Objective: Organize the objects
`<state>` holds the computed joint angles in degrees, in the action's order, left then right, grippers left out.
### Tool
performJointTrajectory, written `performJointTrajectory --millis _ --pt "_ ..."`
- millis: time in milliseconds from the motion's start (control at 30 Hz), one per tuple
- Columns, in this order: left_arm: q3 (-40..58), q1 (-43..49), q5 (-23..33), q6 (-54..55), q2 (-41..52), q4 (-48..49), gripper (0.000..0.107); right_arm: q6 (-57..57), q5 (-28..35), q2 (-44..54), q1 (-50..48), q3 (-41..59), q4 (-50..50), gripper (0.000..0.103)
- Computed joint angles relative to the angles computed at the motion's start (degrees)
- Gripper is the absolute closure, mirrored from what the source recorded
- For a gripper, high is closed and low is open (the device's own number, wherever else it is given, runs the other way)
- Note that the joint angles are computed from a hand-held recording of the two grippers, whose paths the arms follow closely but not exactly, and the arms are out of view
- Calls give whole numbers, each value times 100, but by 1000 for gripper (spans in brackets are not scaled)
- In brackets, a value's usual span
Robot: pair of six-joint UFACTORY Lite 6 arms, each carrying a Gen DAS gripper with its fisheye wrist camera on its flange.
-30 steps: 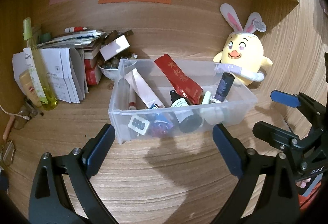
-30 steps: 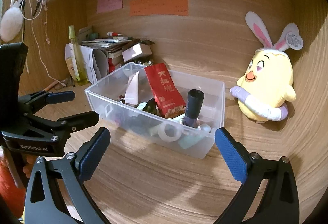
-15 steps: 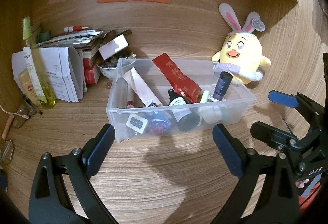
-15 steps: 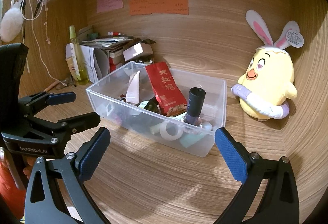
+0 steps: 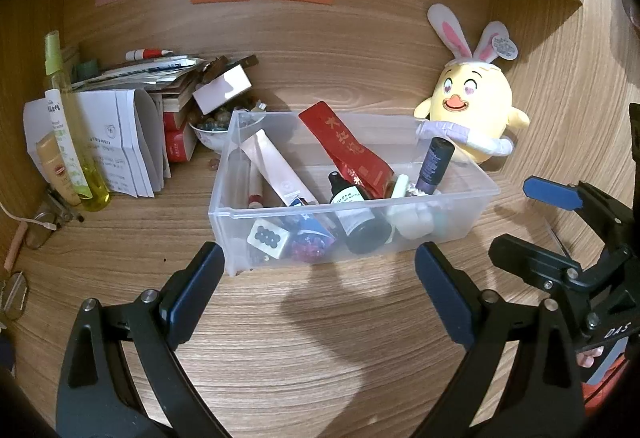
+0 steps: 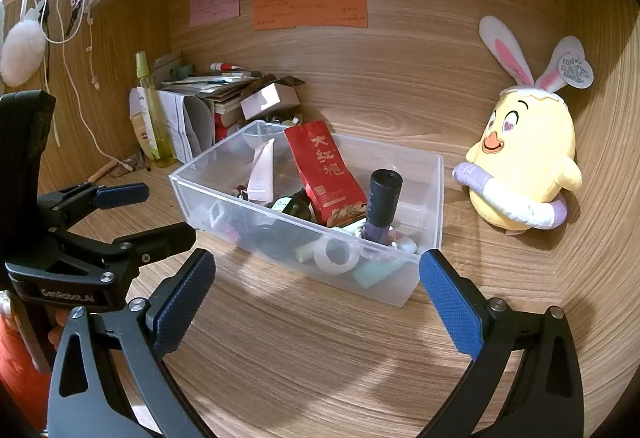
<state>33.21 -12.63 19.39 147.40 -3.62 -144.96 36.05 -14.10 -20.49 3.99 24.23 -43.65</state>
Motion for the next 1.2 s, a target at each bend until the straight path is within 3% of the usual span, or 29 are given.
performJointTrajectory --millis 1200 --pt "-84 -13 16 -30 -110 23 10 326 -19 -48 -36 -40 -273 1"
